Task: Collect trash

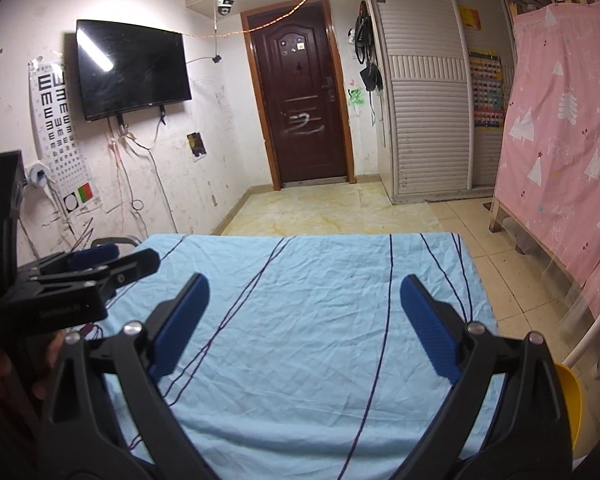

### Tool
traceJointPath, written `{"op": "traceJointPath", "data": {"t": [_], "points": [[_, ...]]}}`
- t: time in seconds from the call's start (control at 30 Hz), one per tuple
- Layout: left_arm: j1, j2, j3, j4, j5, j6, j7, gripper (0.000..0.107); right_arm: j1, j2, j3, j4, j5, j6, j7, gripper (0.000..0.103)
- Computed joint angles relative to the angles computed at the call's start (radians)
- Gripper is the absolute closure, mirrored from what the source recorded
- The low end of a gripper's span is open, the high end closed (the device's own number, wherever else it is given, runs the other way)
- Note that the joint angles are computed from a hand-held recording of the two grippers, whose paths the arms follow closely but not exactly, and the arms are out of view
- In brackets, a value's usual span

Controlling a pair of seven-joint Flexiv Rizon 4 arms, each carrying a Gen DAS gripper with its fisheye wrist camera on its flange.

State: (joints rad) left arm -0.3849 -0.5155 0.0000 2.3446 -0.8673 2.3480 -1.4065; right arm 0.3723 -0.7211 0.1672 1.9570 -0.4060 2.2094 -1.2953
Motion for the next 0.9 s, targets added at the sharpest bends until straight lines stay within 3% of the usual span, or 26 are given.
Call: {"op": "traceJointPath", "data": {"t": [0.9], "points": [[0.007, 0.006, 0.003, 0.011, 0.005, -0.006, -0.02, 0.026, 0.017, 0.004, -0.004, -0.001, 0.021, -0.007, -0.012, 0.01]]}}
